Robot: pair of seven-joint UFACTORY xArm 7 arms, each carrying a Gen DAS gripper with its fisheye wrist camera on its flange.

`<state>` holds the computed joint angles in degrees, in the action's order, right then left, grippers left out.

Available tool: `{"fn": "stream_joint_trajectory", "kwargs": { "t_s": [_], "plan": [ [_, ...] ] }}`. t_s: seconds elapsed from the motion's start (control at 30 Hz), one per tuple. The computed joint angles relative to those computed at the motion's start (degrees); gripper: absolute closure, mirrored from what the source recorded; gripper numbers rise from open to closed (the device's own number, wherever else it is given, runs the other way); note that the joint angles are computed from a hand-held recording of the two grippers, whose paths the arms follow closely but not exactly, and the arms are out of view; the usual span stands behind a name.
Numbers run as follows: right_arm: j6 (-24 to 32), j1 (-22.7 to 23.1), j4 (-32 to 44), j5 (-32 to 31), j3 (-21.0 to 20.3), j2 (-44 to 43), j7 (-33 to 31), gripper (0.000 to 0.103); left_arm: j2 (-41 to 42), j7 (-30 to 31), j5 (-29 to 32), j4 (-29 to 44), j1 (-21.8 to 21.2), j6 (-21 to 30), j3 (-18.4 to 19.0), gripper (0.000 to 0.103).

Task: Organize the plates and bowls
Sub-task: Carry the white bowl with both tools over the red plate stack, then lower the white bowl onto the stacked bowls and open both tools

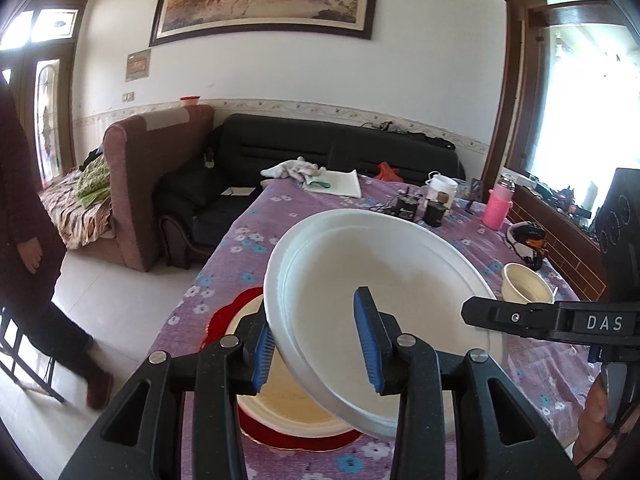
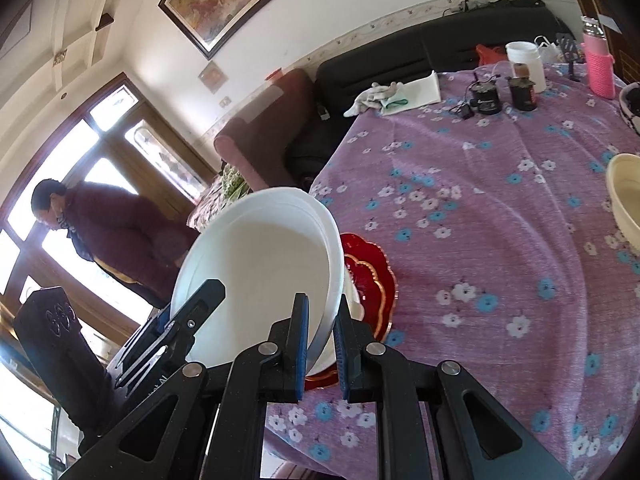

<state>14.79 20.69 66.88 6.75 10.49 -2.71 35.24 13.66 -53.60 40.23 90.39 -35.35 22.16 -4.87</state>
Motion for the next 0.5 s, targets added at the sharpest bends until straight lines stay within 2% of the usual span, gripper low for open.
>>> {"fn": "stream_joint_trajectory", "kwargs": {
  "t_s": [0.5],
  "plan": [
    [3.20,0.73,5.95,0.25,0.15,6.81,-0.78,0.089,0.71,1.93,-4.37,-1.32,1.96,0.59,0.08,0.068]
  ]
}}
